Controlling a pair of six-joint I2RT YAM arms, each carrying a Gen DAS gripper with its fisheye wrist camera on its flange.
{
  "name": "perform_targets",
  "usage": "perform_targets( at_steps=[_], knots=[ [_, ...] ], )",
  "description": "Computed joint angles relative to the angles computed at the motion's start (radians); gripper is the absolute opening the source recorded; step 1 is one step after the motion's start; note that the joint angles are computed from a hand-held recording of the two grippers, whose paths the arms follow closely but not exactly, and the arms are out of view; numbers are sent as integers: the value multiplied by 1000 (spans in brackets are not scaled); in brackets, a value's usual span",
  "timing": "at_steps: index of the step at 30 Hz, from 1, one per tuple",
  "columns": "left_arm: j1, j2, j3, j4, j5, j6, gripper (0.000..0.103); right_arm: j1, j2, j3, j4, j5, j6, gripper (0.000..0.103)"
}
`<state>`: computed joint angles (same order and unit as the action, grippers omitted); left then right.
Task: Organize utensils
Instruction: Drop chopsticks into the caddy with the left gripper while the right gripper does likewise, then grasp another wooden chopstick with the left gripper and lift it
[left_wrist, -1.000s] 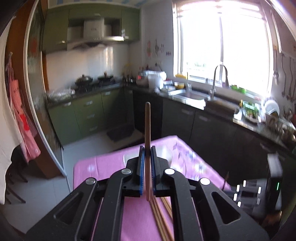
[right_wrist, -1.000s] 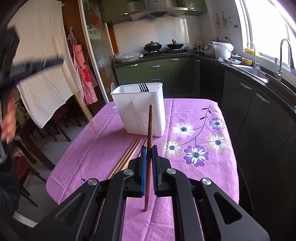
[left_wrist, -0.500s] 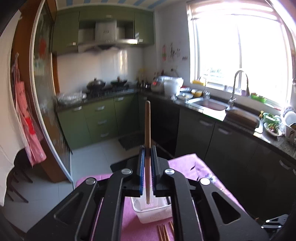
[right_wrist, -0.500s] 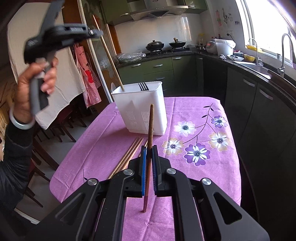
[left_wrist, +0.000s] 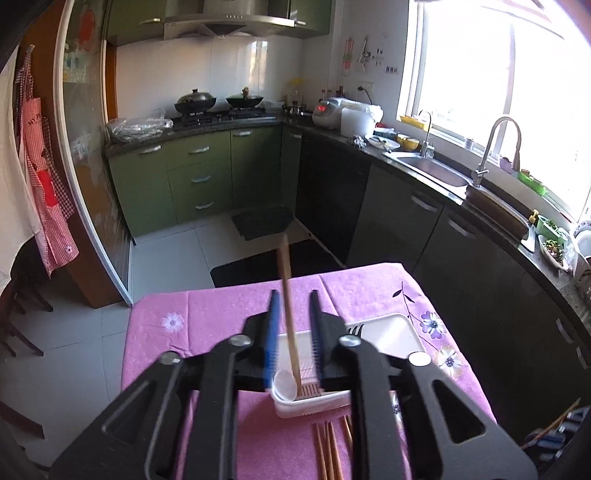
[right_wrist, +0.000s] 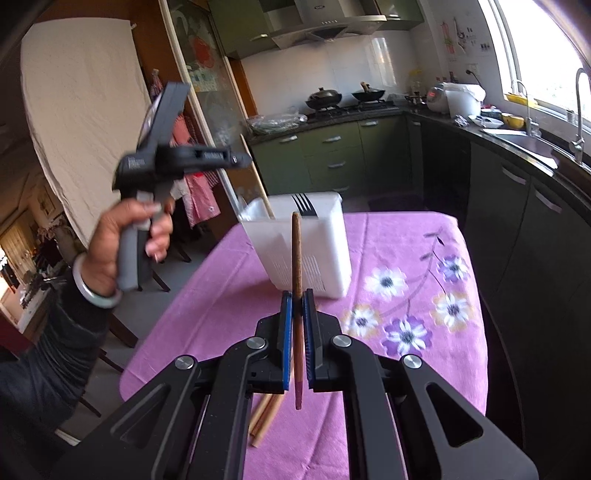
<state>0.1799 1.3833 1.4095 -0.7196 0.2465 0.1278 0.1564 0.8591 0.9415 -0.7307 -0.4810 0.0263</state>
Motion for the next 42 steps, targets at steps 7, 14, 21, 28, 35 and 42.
perform_targets(
  at_steps=[7,14,21,28,35,42],
  knots=[
    [99,-212,-100,4,88,40,19,-61,190,260,38,-141,90,7],
    [331,-451,-212,-81,318,146,27,-32,421,546,138,-34,246,7],
    [548,-532,-233,-210,504,303,30,88,603,648,137,220,203,7],
    [561,-532,-237,-247,505,341,33,154,662,542,197,305,167,7],
    [494,-528,-263,-231,445,328,37,157,560,457,221,309,140,8],
    [375,-530,-373,-198,340,300,37,177,232,173,201,332,78,8]
  ],
)
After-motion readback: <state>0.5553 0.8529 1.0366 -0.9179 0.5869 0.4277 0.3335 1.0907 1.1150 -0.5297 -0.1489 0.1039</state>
